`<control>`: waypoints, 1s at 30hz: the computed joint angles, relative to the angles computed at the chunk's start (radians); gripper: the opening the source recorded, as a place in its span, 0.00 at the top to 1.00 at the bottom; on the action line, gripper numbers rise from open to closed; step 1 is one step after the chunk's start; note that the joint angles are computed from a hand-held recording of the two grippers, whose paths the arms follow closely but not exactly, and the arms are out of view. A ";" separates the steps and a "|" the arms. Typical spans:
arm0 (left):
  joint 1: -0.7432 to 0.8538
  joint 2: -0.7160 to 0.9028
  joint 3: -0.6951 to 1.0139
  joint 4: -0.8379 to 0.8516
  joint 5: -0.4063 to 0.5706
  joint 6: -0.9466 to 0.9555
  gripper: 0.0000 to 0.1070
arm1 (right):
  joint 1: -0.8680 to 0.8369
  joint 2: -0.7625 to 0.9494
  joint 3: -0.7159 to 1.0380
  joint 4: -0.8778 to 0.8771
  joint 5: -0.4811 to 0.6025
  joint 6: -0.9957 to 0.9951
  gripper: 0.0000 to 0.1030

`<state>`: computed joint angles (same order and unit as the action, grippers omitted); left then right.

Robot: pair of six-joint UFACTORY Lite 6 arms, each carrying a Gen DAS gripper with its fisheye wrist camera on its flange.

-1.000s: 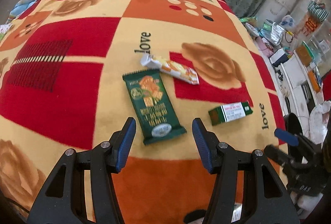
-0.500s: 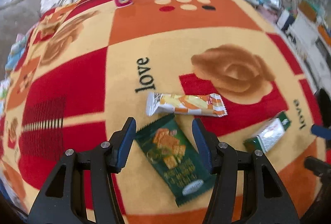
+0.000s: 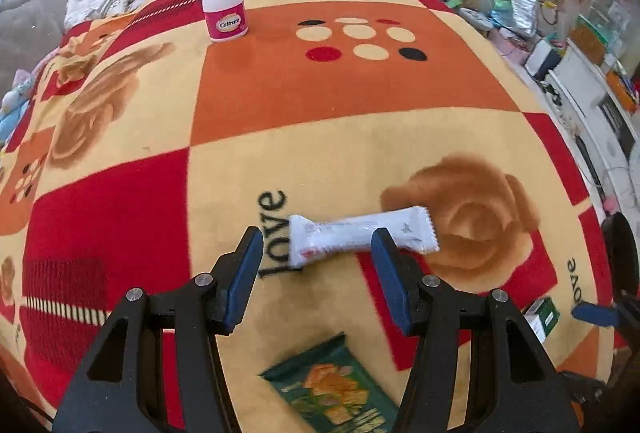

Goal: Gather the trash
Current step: 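Grasp the white snack wrapper with the left tool while the right tool grasps the green Trivolone box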

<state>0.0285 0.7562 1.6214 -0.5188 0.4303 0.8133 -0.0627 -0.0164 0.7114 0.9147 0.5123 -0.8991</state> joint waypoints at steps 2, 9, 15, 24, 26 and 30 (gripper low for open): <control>0.015 0.007 0.014 -0.017 0.015 0.030 0.48 | 0.027 0.029 0.018 0.004 -0.012 0.010 0.30; 0.044 0.123 0.188 0.087 0.038 -0.125 0.48 | 0.071 0.070 0.036 0.033 -0.029 0.007 0.29; 0.023 0.157 0.196 0.215 0.032 -0.253 0.49 | 0.054 0.073 0.039 0.031 -0.013 0.005 0.28; 0.000 -0.046 -0.073 -0.122 0.113 0.220 0.49 | 0.052 0.058 0.020 0.053 -0.014 -0.008 0.27; 0.001 -0.056 -0.073 -0.180 0.148 0.287 0.48 | 0.050 0.049 0.012 0.048 -0.014 -0.003 0.27; -0.046 -0.038 -0.031 -0.189 0.161 0.314 0.46 | 0.039 0.037 0.003 0.044 -0.009 0.002 0.26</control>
<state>-0.0170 0.7181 1.5907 -0.7080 0.5910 1.1269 -0.0240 0.0210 0.7147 0.9585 0.5031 -0.8975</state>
